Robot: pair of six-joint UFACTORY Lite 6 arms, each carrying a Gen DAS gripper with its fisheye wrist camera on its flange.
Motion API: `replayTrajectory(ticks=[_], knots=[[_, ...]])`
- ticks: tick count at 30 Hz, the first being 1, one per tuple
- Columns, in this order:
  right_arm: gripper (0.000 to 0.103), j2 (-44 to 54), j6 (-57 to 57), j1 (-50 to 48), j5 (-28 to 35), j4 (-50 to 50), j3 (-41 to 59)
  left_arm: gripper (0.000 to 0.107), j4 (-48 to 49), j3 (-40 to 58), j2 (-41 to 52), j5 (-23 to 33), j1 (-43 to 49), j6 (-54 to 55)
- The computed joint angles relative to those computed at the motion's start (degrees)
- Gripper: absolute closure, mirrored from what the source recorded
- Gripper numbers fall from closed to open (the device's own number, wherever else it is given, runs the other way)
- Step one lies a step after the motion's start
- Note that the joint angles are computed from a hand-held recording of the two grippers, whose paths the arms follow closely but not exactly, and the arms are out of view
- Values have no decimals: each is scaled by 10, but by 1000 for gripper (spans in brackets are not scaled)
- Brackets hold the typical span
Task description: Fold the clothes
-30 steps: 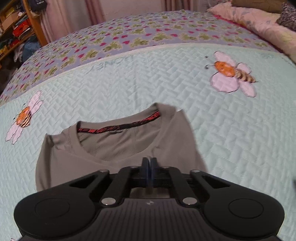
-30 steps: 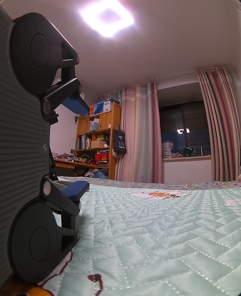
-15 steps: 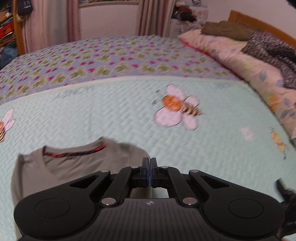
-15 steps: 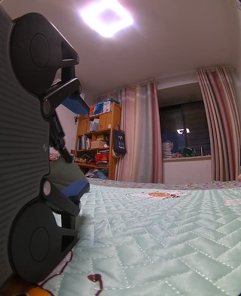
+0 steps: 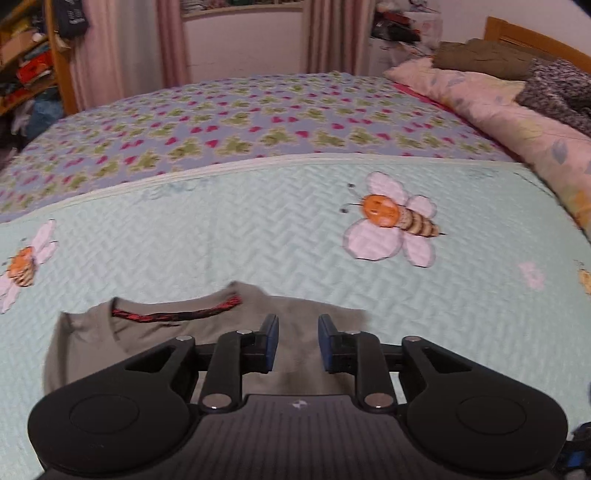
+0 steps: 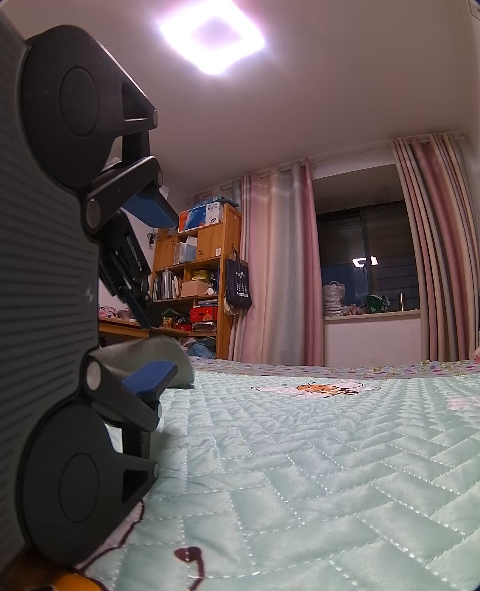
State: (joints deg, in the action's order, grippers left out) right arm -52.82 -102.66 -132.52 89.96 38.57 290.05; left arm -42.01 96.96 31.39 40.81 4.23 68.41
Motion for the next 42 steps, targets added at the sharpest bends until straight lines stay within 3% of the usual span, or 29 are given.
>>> replayTrajectory(ticks=[5,8,12,13,15,16,17,20,26,28,30,32,36,38,40,42], knots=[[23,2,-4,4,-2,4,0,41,-33,-25,-16,-32,51,60],[23,3,-5,4,-3,4,-1,34,-18,-6,5,-27,75,65],[23,1,-5,1,-3,2,-2,34,26,26,45,8,80,48],[23,1,-4,1,-3,1,-2,35,29,25,50,12,78,48],[23,-1,-4,0,-2,0,-2,61,39,29,63,27,75,44],[23,-1,-4,-1,-2,-1,-2,97,54,41,75,46,74,30],[23,-1,-4,-2,-2,-2,-2,105,71,47,82,52,69,14],[23,-1,-5,-3,-3,-3,-3,106,70,-10,43,-8,62,26],[23,-4,-4,-3,-3,-4,-6,106,-3,-64,-76,-3,137,66],[23,-4,-4,-3,-4,-4,-6,105,20,-65,-95,-6,154,47],[23,-2,-4,-3,-4,-3,-5,102,109,-50,-81,-19,148,-27],[23,-1,-5,0,-4,-1,-4,78,189,-16,-39,2,138,-90],[23,-2,-5,3,-3,2,-5,68,195,-15,-24,4,140,-120],[23,-4,-4,3,-2,2,-5,40,189,-54,-55,-46,136,-127],[23,-6,-3,2,-1,1,-5,31,177,-105,-95,-120,136,-121],[23,-7,-1,1,0,0,-5,28,144,-130,-119,-154,146,-94]])
